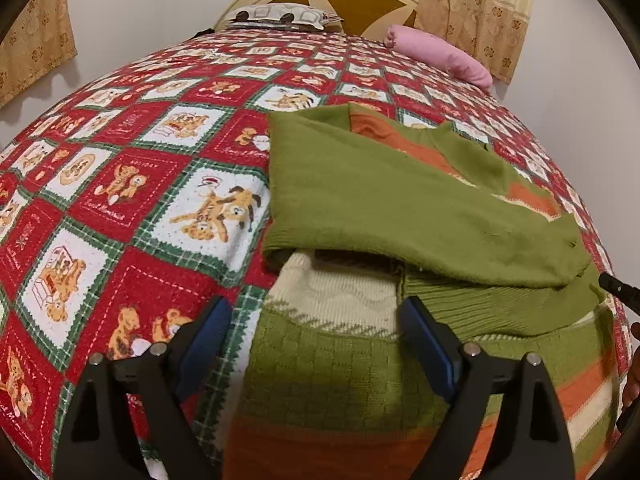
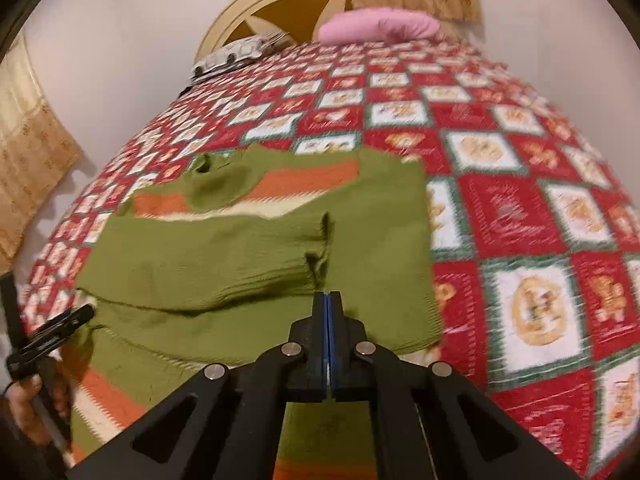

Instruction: Fold small clothes

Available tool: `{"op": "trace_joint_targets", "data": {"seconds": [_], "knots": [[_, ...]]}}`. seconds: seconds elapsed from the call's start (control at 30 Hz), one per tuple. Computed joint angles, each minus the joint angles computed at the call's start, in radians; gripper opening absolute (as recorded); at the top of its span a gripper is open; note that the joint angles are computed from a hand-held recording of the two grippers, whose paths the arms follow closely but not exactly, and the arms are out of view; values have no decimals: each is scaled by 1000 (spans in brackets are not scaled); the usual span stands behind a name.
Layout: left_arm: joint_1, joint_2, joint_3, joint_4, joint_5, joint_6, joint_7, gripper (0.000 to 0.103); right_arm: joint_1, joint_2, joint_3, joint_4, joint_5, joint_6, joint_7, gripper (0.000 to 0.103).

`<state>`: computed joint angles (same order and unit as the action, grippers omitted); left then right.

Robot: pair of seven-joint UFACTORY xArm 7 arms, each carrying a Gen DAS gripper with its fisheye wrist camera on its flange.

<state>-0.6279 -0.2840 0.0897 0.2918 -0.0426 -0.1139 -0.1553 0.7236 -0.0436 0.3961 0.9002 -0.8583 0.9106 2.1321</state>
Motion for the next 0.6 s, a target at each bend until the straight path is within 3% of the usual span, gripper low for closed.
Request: {"op": "trace_joint_targets", "data": {"seconds": [0.03, 0.07, 0.1, 0.13, 0.2, 0.27, 0.33, 0.37, 0.47, 0.53, 0.6], "knots": [[24, 0, -24, -1, 2, -1, -2, 90, -1, -2, 0, -5, -14, -12, 23, 4], [63, 0, -68, -3, 5, -5, -10, 90, -5, 1, -3, -3, -28, -26, 38, 31], [79, -1, -83, -5, 9, -7, -14, 90, -9, 4, -7, -2, -47, -48, 53, 72], [116, -1, -123, -6, 12, -9, -23, 92, -15, 10, -12, 1, -73, -73, 71, 80], [163, -1, -173, -5, 20, -8, -38, 92, -21, 36, -21, 22, -116, -99, 85, 79], [193, 5, -203, -1, 30, -2, -49, 93, -26, 82, -38, 63, -82, -101, 12, 76], [211, 2, -218, -1, 38, 0, -58, 93, -30, 118, -63, 75, -55, -146, -22, 39], [212, 1, -220, -1, 40, 0, -63, 93, -29, 131, -75, 79, -46, -161, -32, 12], [161, 3, -160, -3, 43, -2, -62, 94, 0, 123, -85, 79, -88, -136, 1, 8], [134, 6, -129, -1, 42, 1, -60, 94, 30, 120, -67, 109, -82, -37, -41, 8], [142, 8, -139, 1, 42, 4, -62, 95, 54, 110, -53, 122, -78, 42, -59, 8]]}}
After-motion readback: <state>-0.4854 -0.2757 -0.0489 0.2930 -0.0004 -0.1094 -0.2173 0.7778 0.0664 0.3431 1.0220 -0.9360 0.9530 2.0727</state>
